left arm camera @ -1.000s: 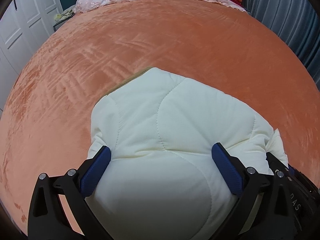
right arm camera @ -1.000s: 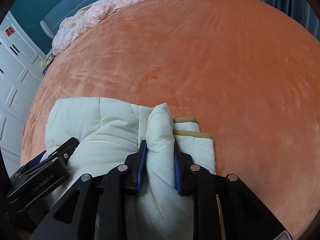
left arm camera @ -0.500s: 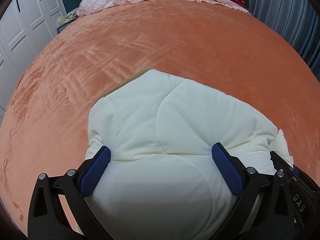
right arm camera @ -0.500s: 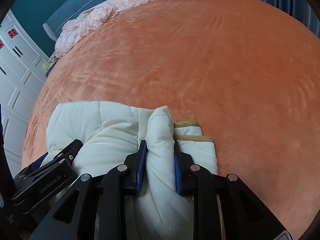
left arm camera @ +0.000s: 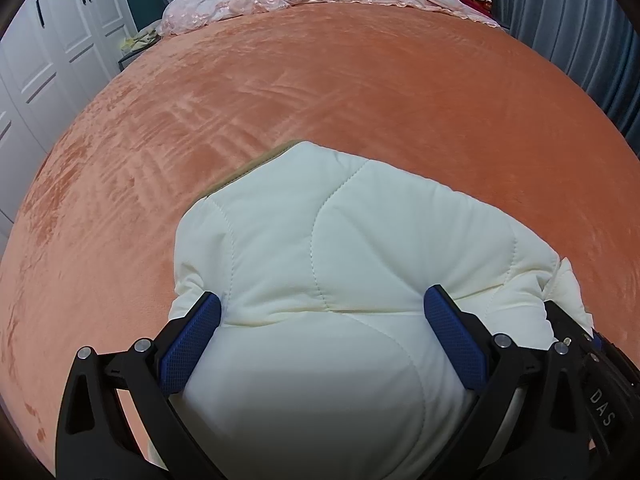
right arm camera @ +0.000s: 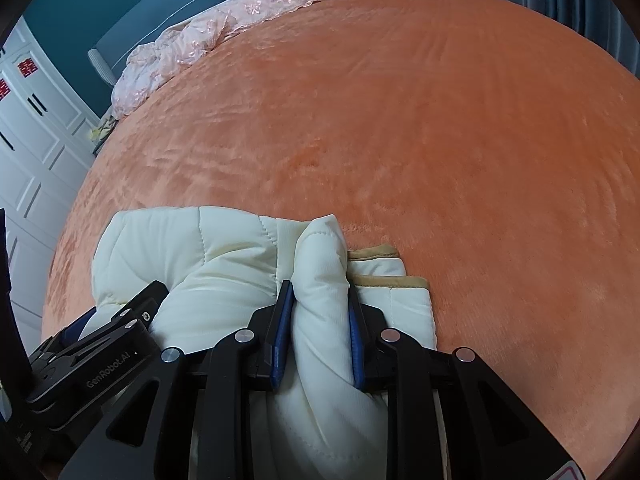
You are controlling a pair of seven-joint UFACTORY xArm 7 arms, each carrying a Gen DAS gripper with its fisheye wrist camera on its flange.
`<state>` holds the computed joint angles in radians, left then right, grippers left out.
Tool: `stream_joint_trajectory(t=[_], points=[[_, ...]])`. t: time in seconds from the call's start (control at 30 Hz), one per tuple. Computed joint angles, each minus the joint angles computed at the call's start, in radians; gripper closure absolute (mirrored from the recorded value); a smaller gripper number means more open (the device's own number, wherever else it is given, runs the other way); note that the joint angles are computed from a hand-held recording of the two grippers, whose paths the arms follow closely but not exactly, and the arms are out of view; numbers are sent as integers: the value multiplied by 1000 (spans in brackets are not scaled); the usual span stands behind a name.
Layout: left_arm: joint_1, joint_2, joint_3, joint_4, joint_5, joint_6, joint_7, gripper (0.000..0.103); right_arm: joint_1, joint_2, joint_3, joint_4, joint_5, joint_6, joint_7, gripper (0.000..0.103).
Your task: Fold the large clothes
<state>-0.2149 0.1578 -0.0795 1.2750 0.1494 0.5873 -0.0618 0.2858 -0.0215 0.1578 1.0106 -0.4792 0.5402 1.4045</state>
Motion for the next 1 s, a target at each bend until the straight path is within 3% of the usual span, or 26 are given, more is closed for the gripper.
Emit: stream_joint_trajectory(t=[0.3,0.37,0.47,0.53,0.6,0.63,0.83,0.9,1.0], points=[[-3,3,4,-10,21,-27,-18,5,5,-1,1,-4,-83,-9,80,82],[7,0,-1,-16,-11,-37,2,5,-3,-21,0,-37,-131,-57,144,81],[34,-18,-15,-26,-116,-43,79,5,-38,-84,17,-106,-263,-128,328,79],[56,-44,-20,-35,-207,-32,147,5,-56,-147,57,-127,-313,-57,439,61],[69,-98,-5,-59,-232,-20,155,5,-76,-216,127,-128,-323,96,513,40],[80,-129,4,-72,-263,-9,167,5,-68,-255,137,-143,-319,125,524,34],[168,-214,97,-70,-565,313,395,5,68,-375,24,-274,70,7,160,34],[199,-222,124,-77,-641,410,437,5,87,-410,15,-323,148,-43,117,33],[232,-220,141,-86,-717,516,478,5,127,-428,-26,-415,294,-229,72,33]])
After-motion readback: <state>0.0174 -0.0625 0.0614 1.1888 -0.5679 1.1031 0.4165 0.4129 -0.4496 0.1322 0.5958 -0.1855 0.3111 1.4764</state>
